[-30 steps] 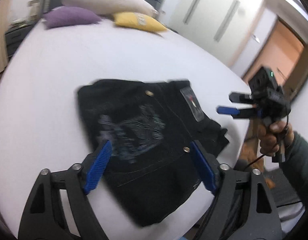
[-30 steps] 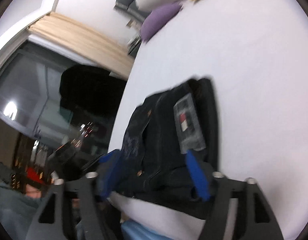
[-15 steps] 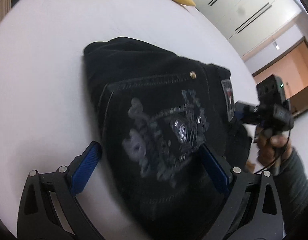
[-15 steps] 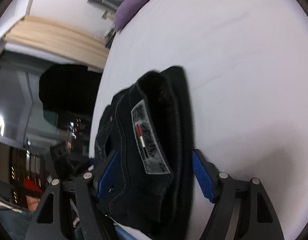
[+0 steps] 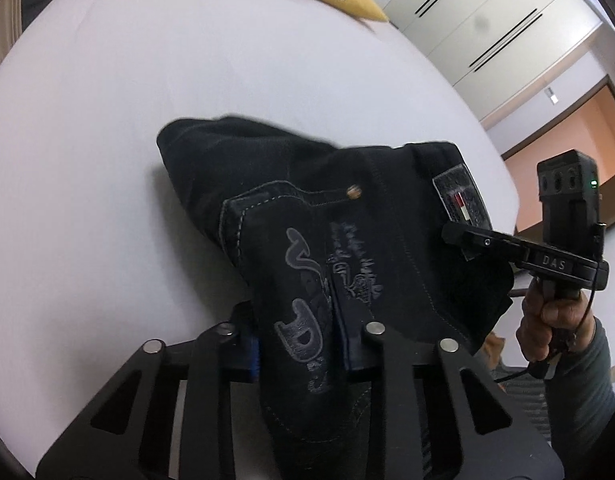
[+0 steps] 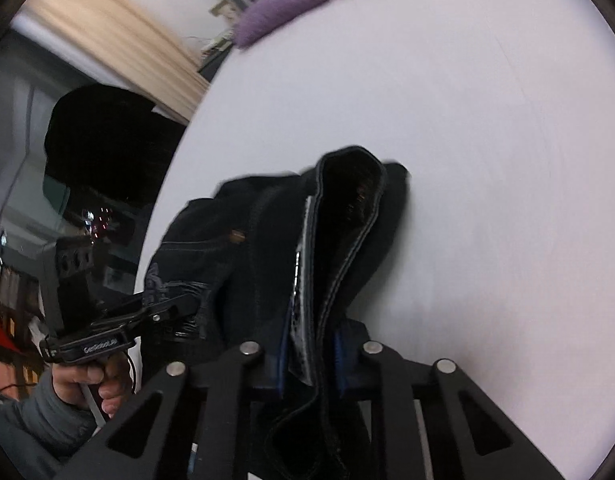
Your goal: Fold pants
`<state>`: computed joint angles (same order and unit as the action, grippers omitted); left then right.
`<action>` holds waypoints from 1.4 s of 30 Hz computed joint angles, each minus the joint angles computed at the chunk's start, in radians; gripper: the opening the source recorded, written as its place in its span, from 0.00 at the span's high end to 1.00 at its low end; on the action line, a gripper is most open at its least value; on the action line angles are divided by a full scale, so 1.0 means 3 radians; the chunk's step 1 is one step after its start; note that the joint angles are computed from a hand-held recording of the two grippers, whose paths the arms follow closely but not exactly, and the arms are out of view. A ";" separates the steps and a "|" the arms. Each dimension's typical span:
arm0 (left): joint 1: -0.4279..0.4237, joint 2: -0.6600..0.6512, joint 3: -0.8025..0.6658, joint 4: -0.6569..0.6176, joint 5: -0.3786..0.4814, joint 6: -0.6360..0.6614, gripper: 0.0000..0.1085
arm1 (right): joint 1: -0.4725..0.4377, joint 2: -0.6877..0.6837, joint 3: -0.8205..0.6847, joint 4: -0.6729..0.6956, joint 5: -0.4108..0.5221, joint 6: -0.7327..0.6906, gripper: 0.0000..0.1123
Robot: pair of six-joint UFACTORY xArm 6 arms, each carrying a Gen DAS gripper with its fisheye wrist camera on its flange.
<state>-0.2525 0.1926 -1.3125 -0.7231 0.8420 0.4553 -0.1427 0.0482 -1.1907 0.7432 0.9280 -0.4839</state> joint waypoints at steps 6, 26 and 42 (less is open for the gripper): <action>0.0211 0.0055 -0.0483 0.0111 -0.0035 0.0044 0.79 | 0.0096 0.0302 -0.0664 0.0118 0.0042 -0.0059 0.84; 0.0647 0.2286 -0.2941 0.0378 0.0256 -0.0223 0.47 | 0.0091 0.2546 -0.2822 0.0710 0.0248 0.0277 0.62; -0.0046 -0.0512 0.0276 -0.0676 -0.3801 0.1778 0.05 | 0.0597 -0.0268 -0.0053 0.0180 -0.2487 0.0016 0.11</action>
<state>-0.2662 0.0392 -1.2297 -0.9259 -0.2984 0.9888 0.0364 -0.0322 -1.2066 0.7973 0.1817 -0.4792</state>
